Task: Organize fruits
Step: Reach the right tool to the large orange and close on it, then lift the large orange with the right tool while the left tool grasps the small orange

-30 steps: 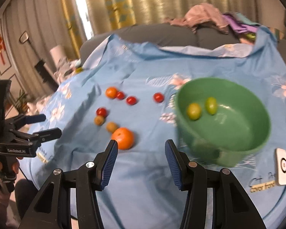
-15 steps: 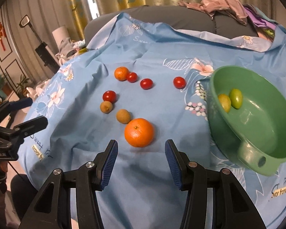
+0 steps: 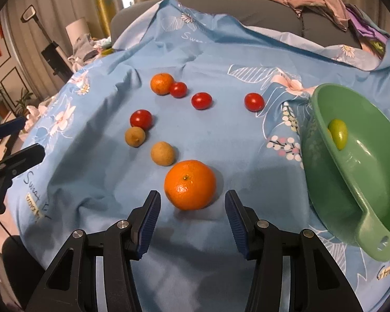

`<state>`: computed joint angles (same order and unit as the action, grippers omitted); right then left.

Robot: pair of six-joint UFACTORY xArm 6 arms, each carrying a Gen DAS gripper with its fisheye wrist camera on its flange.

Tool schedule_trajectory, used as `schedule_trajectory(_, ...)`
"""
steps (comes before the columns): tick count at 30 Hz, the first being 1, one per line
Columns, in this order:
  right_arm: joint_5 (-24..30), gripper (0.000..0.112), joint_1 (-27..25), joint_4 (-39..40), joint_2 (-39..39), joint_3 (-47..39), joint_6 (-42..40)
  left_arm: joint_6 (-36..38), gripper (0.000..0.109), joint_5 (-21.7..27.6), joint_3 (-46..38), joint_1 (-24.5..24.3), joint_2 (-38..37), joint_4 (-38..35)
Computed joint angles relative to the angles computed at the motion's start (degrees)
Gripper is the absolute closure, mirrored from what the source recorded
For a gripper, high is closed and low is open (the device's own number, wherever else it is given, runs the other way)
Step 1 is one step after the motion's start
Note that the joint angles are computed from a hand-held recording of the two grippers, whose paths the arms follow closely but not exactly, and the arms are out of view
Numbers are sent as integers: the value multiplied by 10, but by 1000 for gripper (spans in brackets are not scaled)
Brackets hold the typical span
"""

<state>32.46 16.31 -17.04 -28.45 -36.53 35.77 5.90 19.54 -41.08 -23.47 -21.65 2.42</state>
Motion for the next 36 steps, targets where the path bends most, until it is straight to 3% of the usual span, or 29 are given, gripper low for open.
schedule_trajectory(17,-28,63,-10,21,44,-13,-34,43,8,7,-17,5,35,-56)
schedule_trajectory(21,-42,64,-20,34,48,-15,-44,73,8,21,-32,4,49,-101)
schedule_trajectory(29,-75,64,-64,29,85,-56,-36,99,13,41,-136,-5,139,-180)
schedule_trajectory(36,-115,64,-76,115,121,-67,-101,42,29,65,-276,-19,272,-100)
